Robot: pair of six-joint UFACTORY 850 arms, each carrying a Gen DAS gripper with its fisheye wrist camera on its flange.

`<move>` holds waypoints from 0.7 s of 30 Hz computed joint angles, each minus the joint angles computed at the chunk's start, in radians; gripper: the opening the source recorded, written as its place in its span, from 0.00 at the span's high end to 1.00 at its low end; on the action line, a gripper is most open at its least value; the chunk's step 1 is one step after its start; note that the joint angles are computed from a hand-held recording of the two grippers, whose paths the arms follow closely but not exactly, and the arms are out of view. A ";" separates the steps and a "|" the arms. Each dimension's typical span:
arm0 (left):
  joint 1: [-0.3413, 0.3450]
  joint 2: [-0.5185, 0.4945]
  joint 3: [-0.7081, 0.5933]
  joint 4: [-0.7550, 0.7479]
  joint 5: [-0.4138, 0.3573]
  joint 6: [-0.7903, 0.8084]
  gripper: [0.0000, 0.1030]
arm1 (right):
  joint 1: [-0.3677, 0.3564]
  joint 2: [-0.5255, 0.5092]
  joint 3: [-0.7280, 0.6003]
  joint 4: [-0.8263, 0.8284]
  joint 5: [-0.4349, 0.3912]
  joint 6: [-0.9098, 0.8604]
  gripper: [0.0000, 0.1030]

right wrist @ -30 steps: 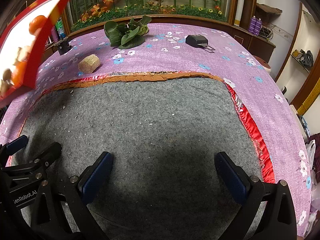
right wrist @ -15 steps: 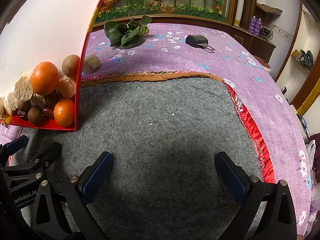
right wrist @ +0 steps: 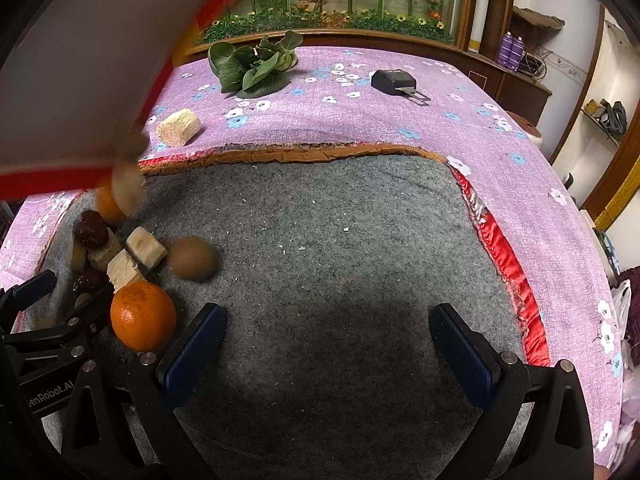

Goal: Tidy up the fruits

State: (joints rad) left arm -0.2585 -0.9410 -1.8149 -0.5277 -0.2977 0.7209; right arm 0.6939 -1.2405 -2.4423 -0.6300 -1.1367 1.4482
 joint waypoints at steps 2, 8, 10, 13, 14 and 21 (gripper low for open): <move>0.000 -0.003 -0.004 0.001 0.000 -0.001 0.00 | 0.000 -0.002 -0.007 0.005 -0.004 -0.005 0.00; -0.005 0.002 -0.003 0.017 -0.002 -0.020 0.00 | 0.001 -0.001 -0.002 -0.005 -0.001 0.003 0.00; -0.005 0.002 -0.004 0.018 -0.002 -0.021 0.00 | 0.001 -0.001 -0.002 -0.005 -0.001 0.003 0.00; -0.004 0.002 -0.004 0.018 -0.002 -0.021 0.00 | 0.002 0.000 0.000 -0.006 -0.001 0.003 0.00; -0.004 0.001 -0.004 0.018 -0.003 -0.021 0.00 | 0.002 0.000 -0.001 -0.006 -0.001 0.003 0.00; -0.004 0.001 -0.005 0.018 -0.003 -0.021 0.00 | 0.002 0.001 0.002 -0.007 0.000 0.004 0.00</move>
State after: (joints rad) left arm -0.2624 -0.9401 -1.8197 -0.5097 -0.3007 0.7002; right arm 0.6956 -1.2393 -2.4406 -0.6367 -1.1368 1.4524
